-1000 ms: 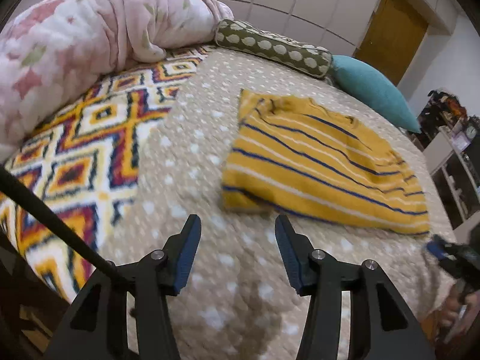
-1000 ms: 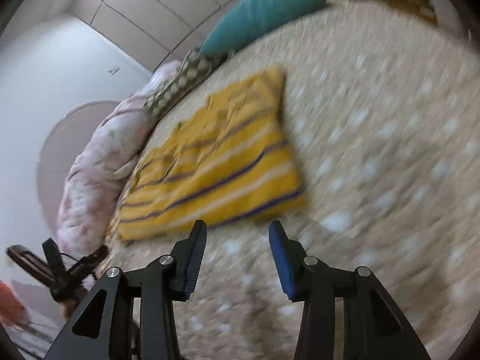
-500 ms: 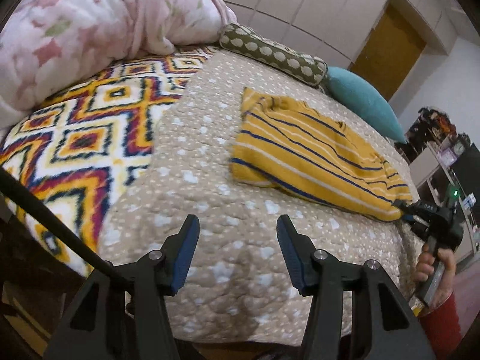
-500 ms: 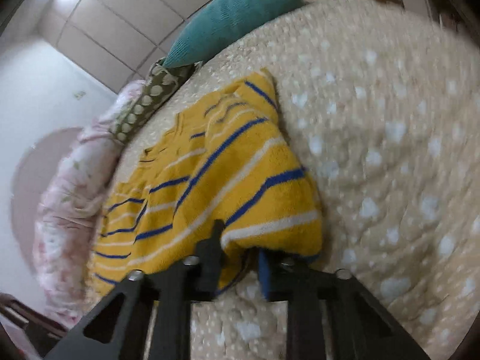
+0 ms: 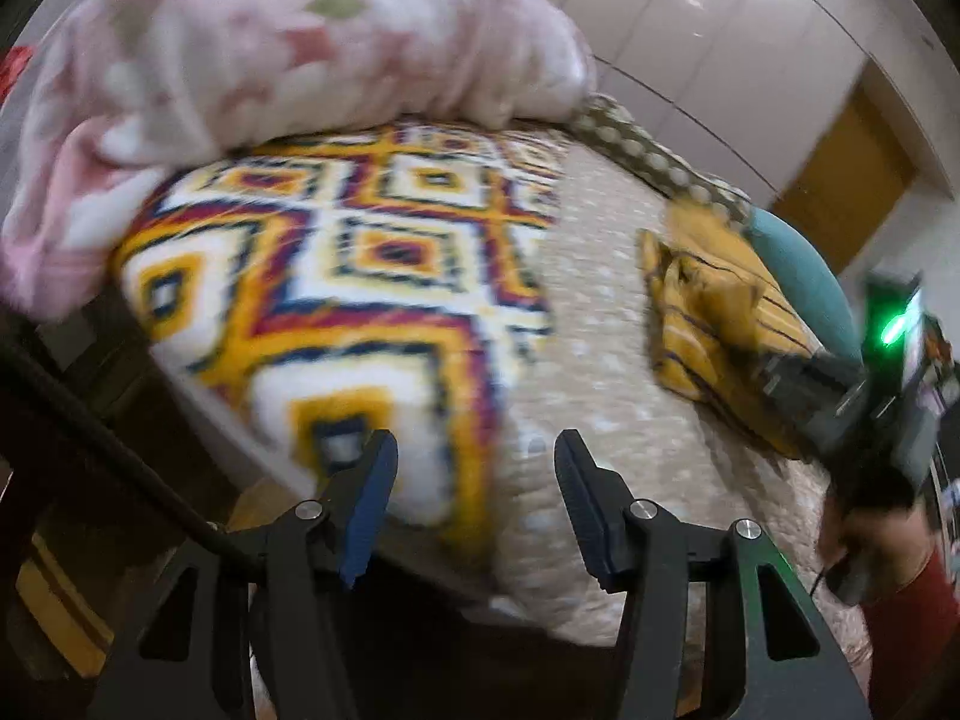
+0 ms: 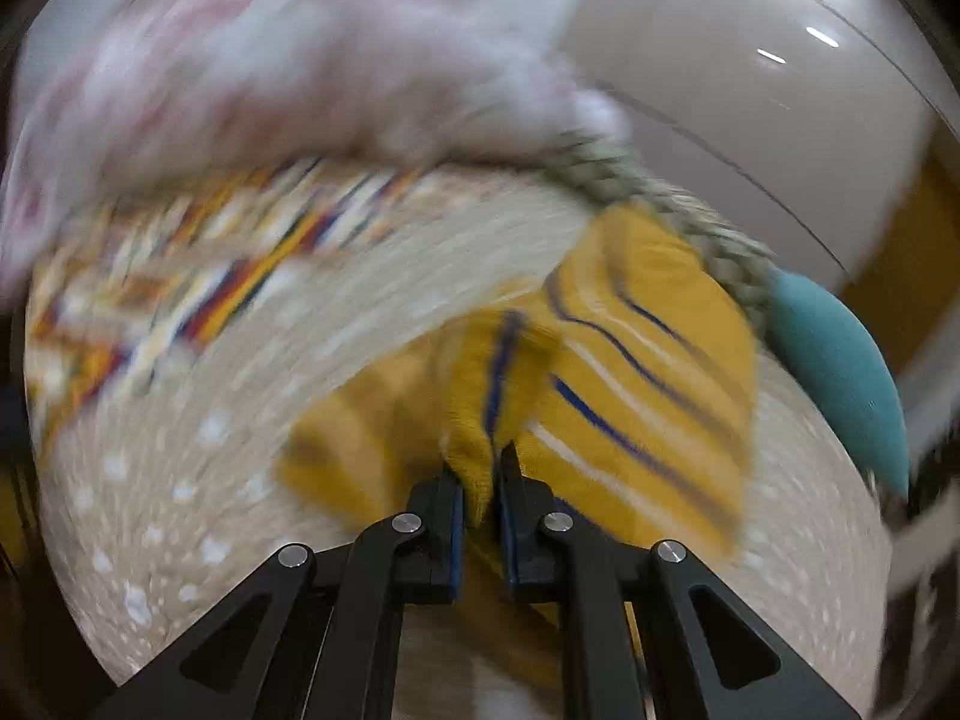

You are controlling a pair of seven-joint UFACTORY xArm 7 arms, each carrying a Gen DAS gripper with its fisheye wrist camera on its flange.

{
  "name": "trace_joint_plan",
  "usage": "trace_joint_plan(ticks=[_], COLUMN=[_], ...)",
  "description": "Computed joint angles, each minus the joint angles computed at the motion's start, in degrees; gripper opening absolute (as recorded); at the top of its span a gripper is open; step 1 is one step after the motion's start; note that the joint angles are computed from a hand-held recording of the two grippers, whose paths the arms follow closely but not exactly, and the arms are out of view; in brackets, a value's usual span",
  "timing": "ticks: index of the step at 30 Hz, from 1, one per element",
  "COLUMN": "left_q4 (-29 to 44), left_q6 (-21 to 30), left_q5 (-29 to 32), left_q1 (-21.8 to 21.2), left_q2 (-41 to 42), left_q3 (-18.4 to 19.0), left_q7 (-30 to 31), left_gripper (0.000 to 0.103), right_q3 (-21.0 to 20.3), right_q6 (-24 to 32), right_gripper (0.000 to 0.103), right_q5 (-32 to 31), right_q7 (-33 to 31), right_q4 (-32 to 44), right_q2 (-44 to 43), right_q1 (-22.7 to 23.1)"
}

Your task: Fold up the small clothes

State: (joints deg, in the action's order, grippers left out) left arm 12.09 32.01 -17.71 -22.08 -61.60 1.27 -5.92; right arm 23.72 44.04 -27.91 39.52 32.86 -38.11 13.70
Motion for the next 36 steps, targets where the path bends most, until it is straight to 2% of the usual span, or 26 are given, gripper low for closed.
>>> trace_joint_plan(ticks=[3,5,7,9,10,12,15,18,20,23,25,27,30,31,32,33,34,35,36], left_q4=[-0.89,-1.11,-0.92,-0.37,0.12,1.75,4.70,8.78,12.38,18.45,22.80,28.09,35.44,37.14,38.78,39.95,40.50,40.59,39.98], left_q6=[1.41,1.32,0.87,0.32,-0.20,-1.74,-4.87,-8.87,-11.38,-13.58,-13.45,-13.41,-12.05,-11.90,-11.56,-11.02,-10.73,-10.98,-12.35], left_q5=[0.77,0.95,0.72,-0.07,-0.68,-1.61,-2.24,-3.73,-5.29,-7.44,-7.94,-9.03,-9.25,-6.63,-1.60,2.74,4.67,4.21,2.14], left_q1=[1.99,2.43,2.29,1.30,0.41,-1.47,-4.20,-9.65,-13.96,-18.05,-17.79,-17.27,-14.76,-12.72,-9.95,-7.14,-6.72,-6.39,-6.40], left_q2=[-1.28,-1.10,-0.33,0.34,0.89,2.86,6.54,12.79,18.82,28.32,33.79,39.63,47.50,49.59,51.87,53.65,54.91,55.95,56.35], left_q3=[1.22,1.25,1.10,1.52,1.57,1.17,-0.40,0.28,1.23,1.20,-0.41,-1.71,-4.07,-5.90,-8.39,-11.03,-11.33,-11.69,-11.80], left_q7=[0.65,1.02,1.03,1.35,1.45,1.77,2.05,4.85,7.64,11.16,12.13,13.30,13.26,10.87,6.91,3.71,2.59,3.12,4.53], left_gripper=[0.053,0.053,0.053,0.053,0.053,0.057,0.065,0.073,0.074,0.074,0.074,0.074,0.074,0.074,0.074,0.074,0.074,0.074,0.075], right_q3=[3.97,2.17,0.74,-0.59,-1.47,-2.83,-8.66,-10.99,-10.93,-12.52,-15.04,-19.94,-28.04,-30.04,-34.00,-36.75,-39.84,-41.50,-44.64], right_q6=[1.83,1.62,0.84,-0.98,-2.26,-4.18,-7.24,-3.53,0.56,7.51,11.18,11.85,7.15,4.41,-0.35,-3.66,-8.46,-11.25,-16.16], right_gripper=[0.011,0.011,0.016,0.026,0.026,0.029,0.031,0.036,0.042,0.052,0.055,0.067,0.076,0.077,0.078,0.078,0.078,0.078,0.078], right_q5=[-3.24,-3.02,-2.66,-2.20,-1.40,1.90,11.01,16.60,18.22,19.56,20.42,22.10,25.01,26.08,27.76,29.30,31.20,32.59,34.46], right_q7=[3.27,3.80,3.64,2.69,1.86,0.40,-3.83,-5.31,-5.66,-6.47,-7.04,-7.25,-8.25,-8.61,-9.54,-10.71,-11.87,-13.06,-15.41], right_q4=[0.06,-0.37,-0.46,-1.29,-2.07,-2.96,-7.49,-12.01,-13.83,-16.64,-18.48,-20.99,-24.41,-25.21,-26.36,-26.77,-27.10,-27.24,-27.16], right_q2=[2.97,2.46,2.41,1.68,0.60,-1.49,-9.55,-21.89,-28.94,-39.86,-45.74,-50.87,-53.06,-51.78,-49.03,-46.45,-42.20,-39.69,-35.04], right_q1=[-1.31,-0.28,0.33,1.30,2.24,4.50,10.56,12.67,11.64,7.93,4.44,0.48,-5.10,-6.42,-7.38,-7.49,-6.86,-6.14,-3.50])
